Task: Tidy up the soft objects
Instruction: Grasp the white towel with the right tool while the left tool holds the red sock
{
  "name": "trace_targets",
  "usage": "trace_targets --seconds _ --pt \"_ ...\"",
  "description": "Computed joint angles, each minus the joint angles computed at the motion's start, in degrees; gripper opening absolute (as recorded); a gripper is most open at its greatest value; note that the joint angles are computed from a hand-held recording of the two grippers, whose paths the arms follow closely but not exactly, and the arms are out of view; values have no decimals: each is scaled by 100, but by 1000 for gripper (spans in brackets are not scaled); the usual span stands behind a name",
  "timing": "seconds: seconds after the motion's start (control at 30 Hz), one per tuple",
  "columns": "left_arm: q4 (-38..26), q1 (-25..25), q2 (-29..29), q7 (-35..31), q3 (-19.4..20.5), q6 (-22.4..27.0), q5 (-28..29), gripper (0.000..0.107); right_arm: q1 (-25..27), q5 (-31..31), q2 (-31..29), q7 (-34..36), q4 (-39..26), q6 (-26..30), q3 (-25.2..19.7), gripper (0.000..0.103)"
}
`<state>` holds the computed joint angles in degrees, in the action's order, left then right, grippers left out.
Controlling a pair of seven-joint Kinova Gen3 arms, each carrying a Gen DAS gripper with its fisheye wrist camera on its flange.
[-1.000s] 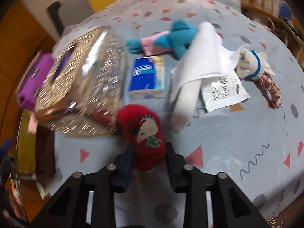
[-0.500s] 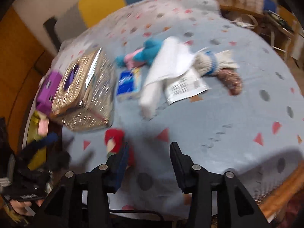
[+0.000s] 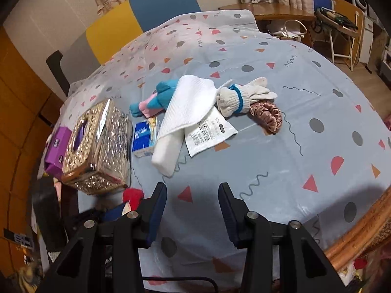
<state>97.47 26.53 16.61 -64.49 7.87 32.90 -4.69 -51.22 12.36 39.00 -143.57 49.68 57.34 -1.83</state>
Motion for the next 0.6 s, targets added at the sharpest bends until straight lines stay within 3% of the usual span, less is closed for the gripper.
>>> trace_targets --seconds 0.13,0.27,0.47,0.6 --pt "396 -202 -179 -252 68 -373 178 28 259 -280 143 -82 -109 -362 -93 44" --pt "488 -349 -209 -495 157 -422 425 28 507 -636 545 -252 -634 -489 -123 44" --pt "570 -559 -219 -817 268 -540 881 28 739 -1060 1296 -1243 -1629 -359 98 44" --pt "672 -760 -230 -1120 368 -654 1270 31 943 -1284 1618 -1449 -1897 -579 -32 44"
